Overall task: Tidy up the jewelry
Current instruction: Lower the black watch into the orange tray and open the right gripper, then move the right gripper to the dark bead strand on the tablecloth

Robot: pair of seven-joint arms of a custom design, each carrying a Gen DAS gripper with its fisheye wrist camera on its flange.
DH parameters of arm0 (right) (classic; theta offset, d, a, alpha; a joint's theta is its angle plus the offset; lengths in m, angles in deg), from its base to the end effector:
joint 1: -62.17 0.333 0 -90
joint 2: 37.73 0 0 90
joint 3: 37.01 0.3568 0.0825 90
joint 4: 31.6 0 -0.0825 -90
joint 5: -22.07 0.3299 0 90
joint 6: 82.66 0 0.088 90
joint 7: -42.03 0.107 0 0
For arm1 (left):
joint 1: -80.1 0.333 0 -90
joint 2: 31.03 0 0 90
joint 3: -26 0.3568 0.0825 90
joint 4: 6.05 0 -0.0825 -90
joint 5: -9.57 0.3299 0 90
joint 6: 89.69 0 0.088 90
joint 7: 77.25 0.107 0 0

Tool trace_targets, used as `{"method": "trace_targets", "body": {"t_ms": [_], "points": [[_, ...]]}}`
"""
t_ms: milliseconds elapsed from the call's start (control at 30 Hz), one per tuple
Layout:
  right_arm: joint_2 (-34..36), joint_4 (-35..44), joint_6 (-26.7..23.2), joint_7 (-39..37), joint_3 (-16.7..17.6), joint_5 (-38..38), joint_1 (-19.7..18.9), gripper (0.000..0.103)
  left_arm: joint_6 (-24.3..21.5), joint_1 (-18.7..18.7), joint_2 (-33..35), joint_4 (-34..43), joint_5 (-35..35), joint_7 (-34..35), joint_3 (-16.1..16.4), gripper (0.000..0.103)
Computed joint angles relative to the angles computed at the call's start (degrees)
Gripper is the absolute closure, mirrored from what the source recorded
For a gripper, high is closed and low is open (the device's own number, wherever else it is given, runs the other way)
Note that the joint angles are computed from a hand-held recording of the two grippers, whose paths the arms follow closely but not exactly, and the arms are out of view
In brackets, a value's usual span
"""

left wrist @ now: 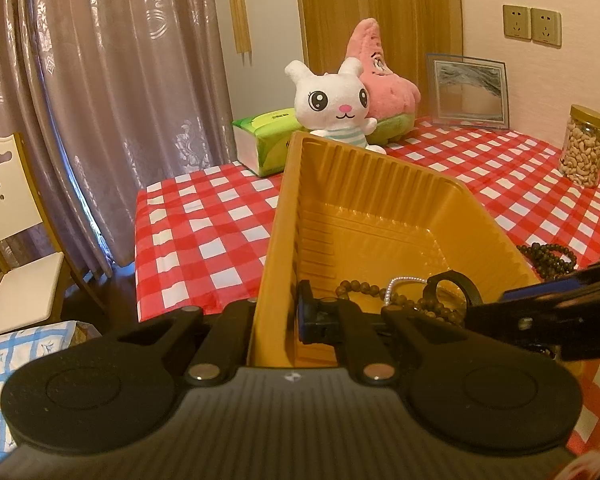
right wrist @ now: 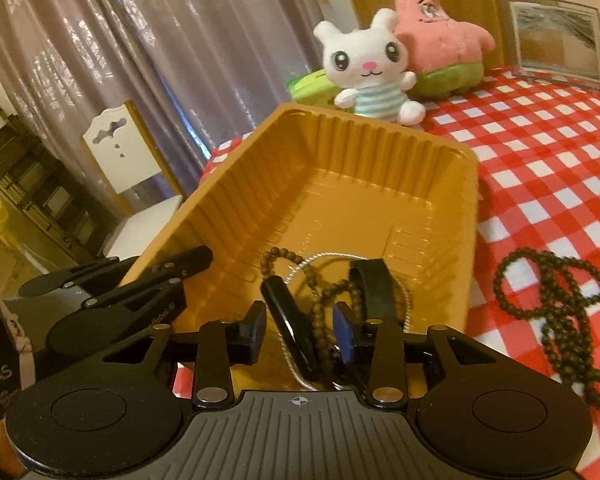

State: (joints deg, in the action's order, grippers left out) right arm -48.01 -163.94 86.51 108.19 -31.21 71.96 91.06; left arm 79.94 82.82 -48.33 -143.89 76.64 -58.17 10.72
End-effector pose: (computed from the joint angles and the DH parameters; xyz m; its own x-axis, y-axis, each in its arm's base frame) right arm 0.4107 0.2268 0.5657 0.3699 -0.8385 -0.4001 -0.7438 -0.0093 -0.6683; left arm 0.3933 -0.1641 0.5529 -0.0282 -0.9932 -0.1125 -0.5543 0.1092 -0.8251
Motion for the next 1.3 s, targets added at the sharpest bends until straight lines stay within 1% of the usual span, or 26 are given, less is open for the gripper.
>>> {"method": "trace_targets", "body": {"t_ms": [100,233,433,533,667,800,933,1067,1133,1233,1300], "points": [[-1.9,-1.6,-0.1,2.5,0.3,-2.4,-1.3,0.064,-0.1,-0.1,0.0,0.0,0.0,0.0,0.0,0.097],[-4.2,-3.7,-0.6,8.1,0.8,-7.5,-3.4,0.064,-0.1,0.0,-0.1,-0.2,0.1,-0.4,0.0,0.097],[-7.4,-6.8,-1.8,16.7,1.8,-17.0,-7.5,0.063,-0.1,0.0,-0.1,-0.1,0.5,-0.4,0.1,0.097],[-9.0,-8.4,-2.9,19.8,1.8,-20.9,-9.3,0.062,-0.2,-0.1,0.0,-0.1,0.5,-0.5,0.1,0.097],[-11.3,-10.7,-4.1,22.7,1.3,-24.2,-11.0,0.062,-0.5,-0.2,0.1,0.1,0.6,-0.7,0.1,0.096],[-13.6,-12.8,-5.4,24.5,0.6,-26.5,-12.6,0.061,-0.8,-0.4,0.2,0.2,0.5,-0.6,0.2,0.096],[-15.2,-14.1,-6.7,24.6,-0.4,-28.3,-13.9,0.06,-0.9,-0.5,0.3,0.3,0.5,-0.6,0.3,0.096],[-16.5,-15.4,-6.0,23.6,-0.8,-29.7,-14.9,0.053,-0.9,-0.6,0.4,0.3,0.7,-0.6,0.4,0.095],[-16.8,-15.8,-5.6,23.9,-0.2,-30.9,-16.1,0.048,-0.9,-0.5,0.4,0.3,0.8,-0.6,0.4,0.095],[-17.2,-16.3,-4.6,24.9,0.8,-32.5,-17.9,0.045,-1.0,-0.6,0.4,0.3,0.9,-0.7,0.5,0.095],[-17.2,-16.4,-4.3,25.1,0.4,-32.8,-17.9,0.045,-1.0,-0.6,0.4,0.3,0.9,-0.7,0.5,0.095]]}}
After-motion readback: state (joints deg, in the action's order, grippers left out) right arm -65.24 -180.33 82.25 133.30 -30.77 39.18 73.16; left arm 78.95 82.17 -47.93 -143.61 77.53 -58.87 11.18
